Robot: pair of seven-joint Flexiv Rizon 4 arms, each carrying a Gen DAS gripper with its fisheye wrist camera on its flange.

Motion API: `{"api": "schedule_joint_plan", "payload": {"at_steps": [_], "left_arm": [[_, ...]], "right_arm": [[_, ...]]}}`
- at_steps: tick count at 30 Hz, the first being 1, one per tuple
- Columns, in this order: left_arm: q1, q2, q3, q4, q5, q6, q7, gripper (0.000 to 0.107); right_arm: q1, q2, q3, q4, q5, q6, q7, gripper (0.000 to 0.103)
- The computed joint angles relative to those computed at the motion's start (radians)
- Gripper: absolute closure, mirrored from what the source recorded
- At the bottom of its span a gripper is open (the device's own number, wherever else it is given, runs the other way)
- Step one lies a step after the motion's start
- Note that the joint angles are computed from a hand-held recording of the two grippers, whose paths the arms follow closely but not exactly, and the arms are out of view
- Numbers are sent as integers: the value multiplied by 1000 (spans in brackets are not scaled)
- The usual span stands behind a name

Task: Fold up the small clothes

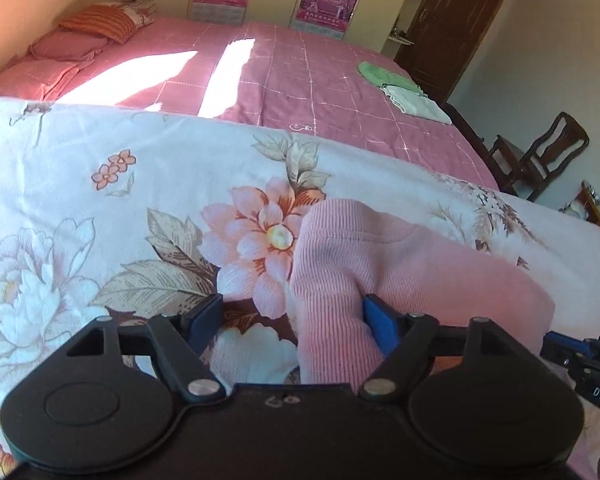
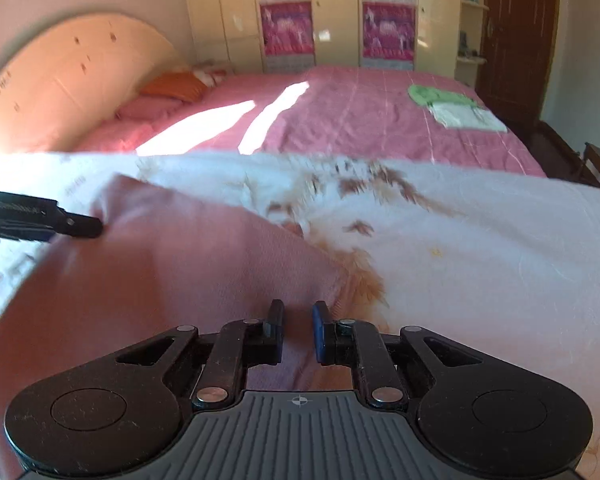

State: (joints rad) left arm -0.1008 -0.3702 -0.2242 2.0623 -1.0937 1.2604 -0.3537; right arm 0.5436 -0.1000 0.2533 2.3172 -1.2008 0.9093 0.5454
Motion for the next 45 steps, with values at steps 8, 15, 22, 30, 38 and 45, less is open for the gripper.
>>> {"api": "schedule_joint_plan", "payload": {"at_steps": [8,15,22,30,38,45], "left_arm": [[14,267,44,239,-318,-200,405,36],[-80,356,160,379,-404,-163,483,33],[-107,427,217,450,-305,-130,445,33],[-109,449,219,503,-323,-94,460,30],[-140,481,220,518,-312,-32,428,31],[-164,491,205,518,-353,17,440,31]], "right_arm": [[17,173,81,82,-136,6,196,90],[171,90,205,46,127,-122,133,90],[229,118,187,46,147,-184,207,90],[241,90,180,45,150,-142,240,90],[270,118,198,44,114,-237,358,48],[281,113,195,38,72,-293,394,48]]}}
